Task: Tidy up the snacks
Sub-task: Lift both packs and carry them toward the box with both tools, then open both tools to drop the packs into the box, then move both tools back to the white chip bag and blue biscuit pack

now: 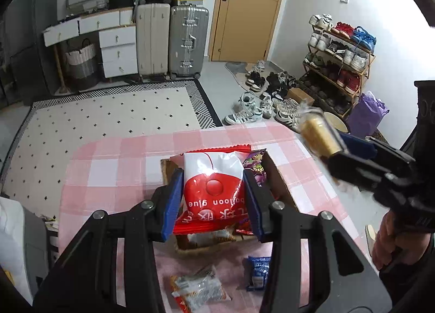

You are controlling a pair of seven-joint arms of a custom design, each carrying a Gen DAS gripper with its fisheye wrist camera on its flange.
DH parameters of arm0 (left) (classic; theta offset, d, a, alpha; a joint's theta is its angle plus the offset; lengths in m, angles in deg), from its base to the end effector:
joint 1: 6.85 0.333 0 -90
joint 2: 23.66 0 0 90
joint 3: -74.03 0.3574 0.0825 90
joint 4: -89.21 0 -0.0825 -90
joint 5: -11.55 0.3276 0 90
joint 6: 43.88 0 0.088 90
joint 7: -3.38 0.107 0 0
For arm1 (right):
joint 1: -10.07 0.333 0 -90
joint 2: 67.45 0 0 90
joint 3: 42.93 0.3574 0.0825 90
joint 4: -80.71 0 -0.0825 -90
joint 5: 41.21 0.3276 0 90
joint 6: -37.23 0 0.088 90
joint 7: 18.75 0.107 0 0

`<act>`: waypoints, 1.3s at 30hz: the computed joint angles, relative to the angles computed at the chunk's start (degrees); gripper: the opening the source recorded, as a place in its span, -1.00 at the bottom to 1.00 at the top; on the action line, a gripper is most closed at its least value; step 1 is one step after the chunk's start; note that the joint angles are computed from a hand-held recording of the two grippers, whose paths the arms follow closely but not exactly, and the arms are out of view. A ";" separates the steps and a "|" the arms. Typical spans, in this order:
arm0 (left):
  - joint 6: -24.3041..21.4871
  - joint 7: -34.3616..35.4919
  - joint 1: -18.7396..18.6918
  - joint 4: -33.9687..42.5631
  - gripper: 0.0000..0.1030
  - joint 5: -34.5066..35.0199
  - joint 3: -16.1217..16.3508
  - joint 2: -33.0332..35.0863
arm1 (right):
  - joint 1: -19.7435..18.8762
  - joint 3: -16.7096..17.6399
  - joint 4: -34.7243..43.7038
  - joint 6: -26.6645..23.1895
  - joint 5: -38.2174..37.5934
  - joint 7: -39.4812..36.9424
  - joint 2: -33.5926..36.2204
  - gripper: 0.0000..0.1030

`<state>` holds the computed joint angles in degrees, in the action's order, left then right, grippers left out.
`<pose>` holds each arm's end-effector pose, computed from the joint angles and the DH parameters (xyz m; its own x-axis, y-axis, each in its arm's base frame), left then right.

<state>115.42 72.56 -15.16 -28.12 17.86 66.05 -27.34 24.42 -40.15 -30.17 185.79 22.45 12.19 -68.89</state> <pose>0.5073 -0.1559 0.6266 -0.0727 -0.9861 0.1495 -0.7110 -0.0539 -0.7012 0.5230 0.1435 0.6235 0.6203 -0.7341 -0.2761 -0.5515 -0.1579 -0.8191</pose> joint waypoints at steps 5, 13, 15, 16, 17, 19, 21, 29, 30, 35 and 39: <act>-0.55 2.11 0.91 4.92 -0.22 -1.92 -0.76 6.12 | 0.08 0.74 3.84 1.57 -3.21 2.94 5.24 0.14; 1.49 4.35 4.52 7.98 -0.22 -4.91 -4.93 13.54 | -1.08 1.97 7.43 1.72 -4.70 5.29 11.76 0.15; 1.48 4.22 5.24 7.87 -0.22 -4.87 -5.59 14.18 | -1.14 2.25 7.82 2.31 -5.61 5.58 12.79 0.15; 1.12 5.40 6.00 8.02 -0.22 -6.16 -6.42 14.54 | -1.15 2.29 8.15 2.30 -6.37 6.27 13.37 0.15; 1.00 5.47 6.22 7.83 -0.21 -6.14 -6.53 14.72 | -1.34 2.48 7.59 2.53 -6.24 5.95 13.35 0.16; 0.93 4.12 5.89 7.30 -0.07 -4.53 -6.08 14.57 | -1.42 2.83 6.95 2.69 -6.75 5.48 13.42 0.17; 2.49 3.57 6.08 5.95 0.09 -4.12 -6.07 14.00 | -1.45 3.08 6.71 3.12 -6.76 4.63 13.47 0.19; 6.00 -3.47 4.31 -0.37 0.33 3.13 -3.82 8.12 | -2.25 3.25 3.64 3.73 -0.26 -0.69 9.89 0.29; 6.30 -4.29 4.00 -1.30 0.41 3.80 -3.65 7.04 | -2.05 3.16 2.93 4.02 0.14 -0.97 9.00 0.30; 8.43 -9.84 2.34 -6.08 0.58 8.19 -2.05 1.35 | -1.77 2.12 -0.87 2.99 4.37 -4.83 4.20 0.50; 8.63 -13.91 1.22 -10.00 0.59 11.10 -1.31 -3.62 | -0.61 1.29 -4.75 3.51 6.48 -7.13 -0.30 0.57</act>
<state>124.06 58.65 -13.94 -38.12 28.96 64.74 -30.96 23.81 -38.86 -34.93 189.31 28.93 5.06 -69.19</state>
